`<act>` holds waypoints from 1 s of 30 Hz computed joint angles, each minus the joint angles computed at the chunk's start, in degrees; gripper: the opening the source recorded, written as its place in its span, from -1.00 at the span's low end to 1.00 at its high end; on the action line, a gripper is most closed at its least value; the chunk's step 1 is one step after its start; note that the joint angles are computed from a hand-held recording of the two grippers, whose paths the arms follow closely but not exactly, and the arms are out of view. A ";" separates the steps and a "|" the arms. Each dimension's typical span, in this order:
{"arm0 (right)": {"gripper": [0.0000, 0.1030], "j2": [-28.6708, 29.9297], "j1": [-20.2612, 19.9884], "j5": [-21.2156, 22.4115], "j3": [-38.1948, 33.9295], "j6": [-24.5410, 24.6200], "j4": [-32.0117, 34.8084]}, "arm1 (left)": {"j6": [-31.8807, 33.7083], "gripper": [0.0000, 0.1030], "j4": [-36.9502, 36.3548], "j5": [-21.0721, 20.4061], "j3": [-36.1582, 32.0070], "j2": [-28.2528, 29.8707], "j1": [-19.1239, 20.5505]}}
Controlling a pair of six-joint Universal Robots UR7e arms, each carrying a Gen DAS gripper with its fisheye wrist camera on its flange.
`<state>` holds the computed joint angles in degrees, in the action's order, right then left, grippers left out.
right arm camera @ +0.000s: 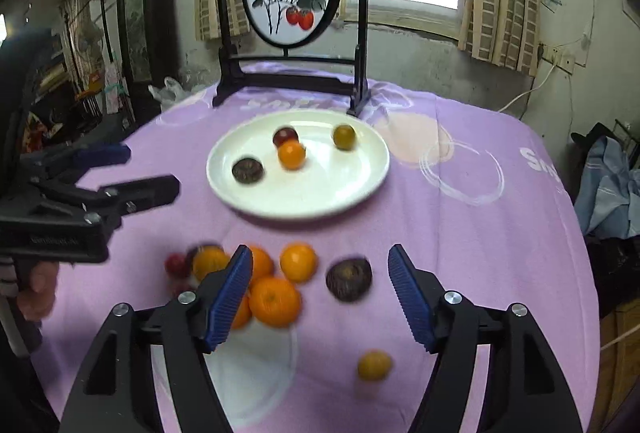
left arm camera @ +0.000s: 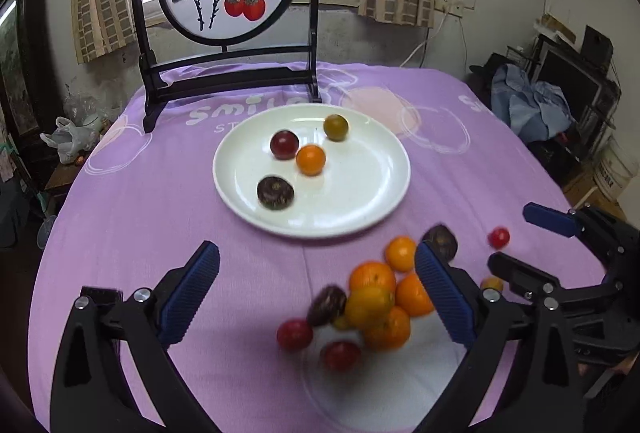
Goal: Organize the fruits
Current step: 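Grasp the small yellow plum with the right tool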
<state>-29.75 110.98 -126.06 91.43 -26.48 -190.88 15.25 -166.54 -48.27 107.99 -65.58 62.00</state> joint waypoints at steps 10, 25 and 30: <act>0.37 -2.09 -1.91 -3.54 11.00 5.17 -0.75 | -8.91 0.86 2.10 -4.04 8.84 -4.25 4.25; -0.06 1.15 -5.25 -4.74 4.11 12.72 2.64 | -7.18 0.86 1.42 -5.81 9.92 -2.65 6.69; -0.47 1.98 -4.47 -7.09 3.07 12.62 2.84 | -8.36 0.86 2.91 -6.19 9.22 -2.38 7.31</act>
<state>-27.76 106.50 -133.14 94.51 -13.86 -188.05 6.89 -163.63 -54.46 117.21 -67.96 69.31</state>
